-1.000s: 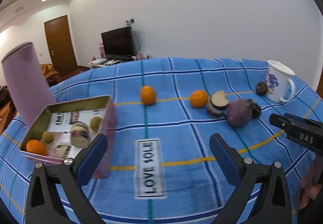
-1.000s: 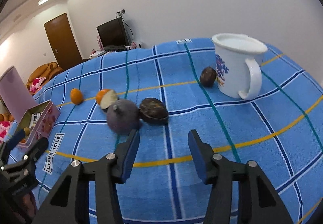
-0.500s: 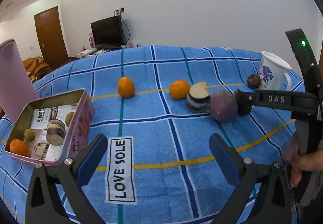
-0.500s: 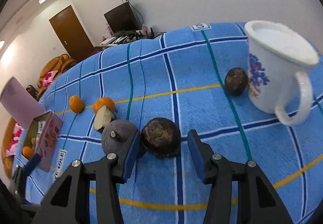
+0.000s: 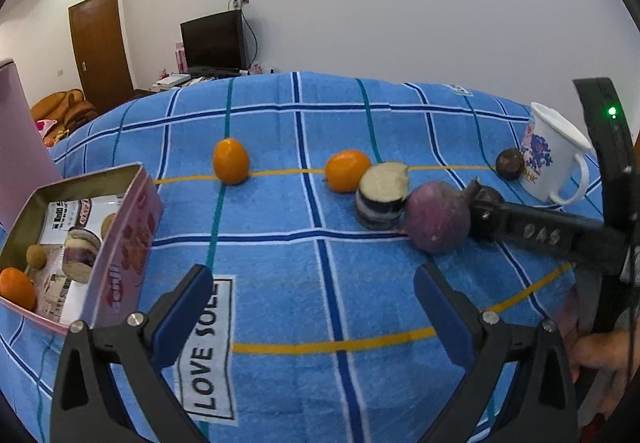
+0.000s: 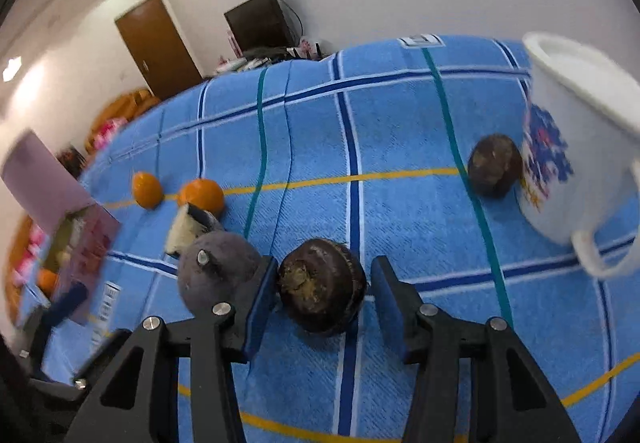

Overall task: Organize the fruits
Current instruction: 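Grasp a dark brown round fruit with the right tool while the left tool grasps the purple turnip, then carry the brown fruit and the purple turnip over the tin with both tools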

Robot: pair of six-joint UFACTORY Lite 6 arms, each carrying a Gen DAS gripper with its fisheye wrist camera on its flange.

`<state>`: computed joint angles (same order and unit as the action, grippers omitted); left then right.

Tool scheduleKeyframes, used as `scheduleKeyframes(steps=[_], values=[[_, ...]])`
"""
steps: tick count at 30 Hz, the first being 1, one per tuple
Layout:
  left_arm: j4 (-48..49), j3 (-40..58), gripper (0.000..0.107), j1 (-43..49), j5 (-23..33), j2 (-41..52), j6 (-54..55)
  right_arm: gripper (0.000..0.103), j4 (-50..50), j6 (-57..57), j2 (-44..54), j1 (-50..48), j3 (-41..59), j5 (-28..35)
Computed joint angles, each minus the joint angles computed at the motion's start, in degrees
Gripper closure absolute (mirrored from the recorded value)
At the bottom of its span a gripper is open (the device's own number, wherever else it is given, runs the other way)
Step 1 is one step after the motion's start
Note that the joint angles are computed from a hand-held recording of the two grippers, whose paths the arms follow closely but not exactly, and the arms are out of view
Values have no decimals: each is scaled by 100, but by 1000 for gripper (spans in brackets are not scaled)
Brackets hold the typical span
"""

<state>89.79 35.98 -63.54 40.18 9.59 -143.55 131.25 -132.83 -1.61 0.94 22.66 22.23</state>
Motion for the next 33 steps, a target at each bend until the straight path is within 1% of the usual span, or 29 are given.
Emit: scheduleKeyframes(steps=[1, 4, 7, 8, 10, 11, 13, 15, 17, 19, 20, 22, 24, 26, 28, 29, 33], values=[[-14, 47, 5, -23, 28, 44, 19, 57, 223, -216, -14, 79, -24, -9], [-115, 204, 5, -190, 211, 156, 87, 58, -126, 16, -9, -11, -31, 30], [-168, 295, 5, -240, 227, 182, 103, 58, -131, -9, -304, -62, -274, -10], [-166, 329, 5, -250, 227, 199, 87, 58, -397, 210, -458, -221, -382, 87], [-159, 432, 5, -253, 220, 257, 69, 58, -1241, 958, -1016, -731, -686, 402], [-111, 516, 5, -246, 180, 283, 34, 58, -1422, 1132, -1265, -901, -800, 504], [-121, 735, 5, -265, 184, 405, 71, 58, -1339, 1157, -1836, -1042, -1045, 494], [-291, 1197, 5, -288, 319, 728, 367, 58, -915, 856, -2473, -1012, -1306, 282], [-425, 1612, 9, -251, 355, 1044, 584, 58, -714, 667, -2928, -1105, -1436, 166], [-513, 1969, 12, -127, 201, 1316, 694, 58, -464, 496, -3370, -1091, -1581, 34], [-615, 2182, 14, -25, 76, 1469, 796, 58, -669, 634, -3541, -1251, -1643, 98], [-1043, 2711, 19, 184, -139, 1865, 1178, 58, -861, 785, -3682, -1382, -1670, 152], [-1355, 3103, 24, 339, -345, 2190, 1457, 58, -1094, 936, -3622, -1539, -1627, 287], [-1802, 3514, 29, 457, -457, 2557, 1868, 58, -1008, 849, -3405, -1520, -1524, 331], [-2057, 3755, 31, 544, -538, 2805, 2113, 58, -982, 829, -3278, -1485, -1469, 350], [-2210, 3861, 30, 580, -553, 2890, 2261, 58, -1142, 960, -3319, -1545, -1494, 390], [-2120, 3801, 37, 607, -556, 2853, 2079, 58, -1132, 928, -3200, -1583, -1444, 463]])
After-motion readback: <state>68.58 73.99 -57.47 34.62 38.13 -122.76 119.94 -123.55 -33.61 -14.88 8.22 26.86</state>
